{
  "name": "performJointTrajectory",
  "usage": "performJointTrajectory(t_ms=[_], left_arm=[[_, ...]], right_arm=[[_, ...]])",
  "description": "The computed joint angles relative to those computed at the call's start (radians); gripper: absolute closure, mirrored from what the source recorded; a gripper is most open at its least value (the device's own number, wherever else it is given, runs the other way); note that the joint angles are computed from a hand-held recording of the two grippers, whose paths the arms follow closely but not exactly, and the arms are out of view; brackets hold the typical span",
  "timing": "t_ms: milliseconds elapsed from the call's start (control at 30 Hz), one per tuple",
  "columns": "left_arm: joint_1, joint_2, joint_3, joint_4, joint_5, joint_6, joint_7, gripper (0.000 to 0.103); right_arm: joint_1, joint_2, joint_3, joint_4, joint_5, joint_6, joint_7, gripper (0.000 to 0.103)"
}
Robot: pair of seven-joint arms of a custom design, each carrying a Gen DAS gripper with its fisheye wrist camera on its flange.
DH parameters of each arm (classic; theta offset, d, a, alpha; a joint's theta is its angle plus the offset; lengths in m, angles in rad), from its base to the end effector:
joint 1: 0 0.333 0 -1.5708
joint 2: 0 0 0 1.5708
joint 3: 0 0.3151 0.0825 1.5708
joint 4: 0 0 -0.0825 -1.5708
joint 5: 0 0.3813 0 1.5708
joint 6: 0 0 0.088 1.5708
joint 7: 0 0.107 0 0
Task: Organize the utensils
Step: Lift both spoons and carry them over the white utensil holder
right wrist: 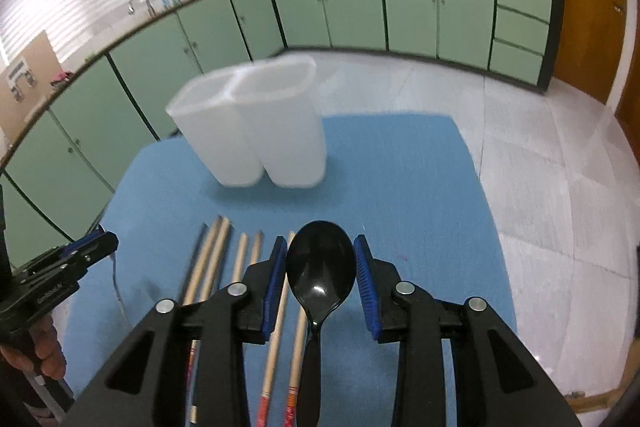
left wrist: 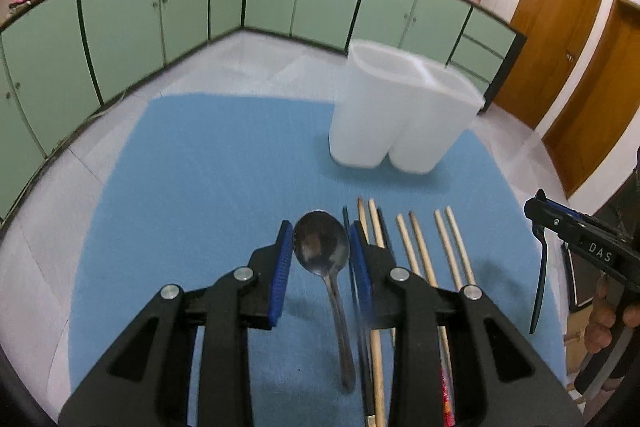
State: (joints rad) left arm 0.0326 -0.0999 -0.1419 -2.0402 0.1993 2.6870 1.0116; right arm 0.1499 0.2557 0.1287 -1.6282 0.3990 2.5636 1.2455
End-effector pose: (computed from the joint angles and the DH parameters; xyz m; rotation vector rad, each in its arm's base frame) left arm 0.5689 -0.0718 0.5739 -2.0568 1.5168 -0.8004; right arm 0.6605 0.1725 0.5501 -1.9590 1.4014 -0.3037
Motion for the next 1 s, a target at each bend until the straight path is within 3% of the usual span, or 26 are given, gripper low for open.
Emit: performJointTrajectory(t_ms=[267, 633, 833, 1000], left_arm=[[0.034, -0.021, 0.000, 0.011, 0.060, 0.097, -0.032, 0.075], [0.056, 0.008, -0.014, 0.106, 0.135, 0.147, -0.097, 0.075], [0.043, 0.073, 0.002, 0.231, 0.227, 0.163, -0.160, 0.075], [-0.006, 0.172, 0.046, 0.387, 0.309, 0.154, -0.204, 0.075]], right_arm=[[-0.006, -0.017, 0.031, -0.002, 0.099, 0.107, -0.103, 0.069], [-0.004, 0.045, 0.057, 0.127, 0.126, 0.148, -0.127, 0.069], [-0.012, 0.138, 0.081, 0.286, 0.124, 0.164, -0.118, 0.069], [-0.008, 0.249, 0.103, 0.458, 0.081, 0.178, -0.080, 0.069]])
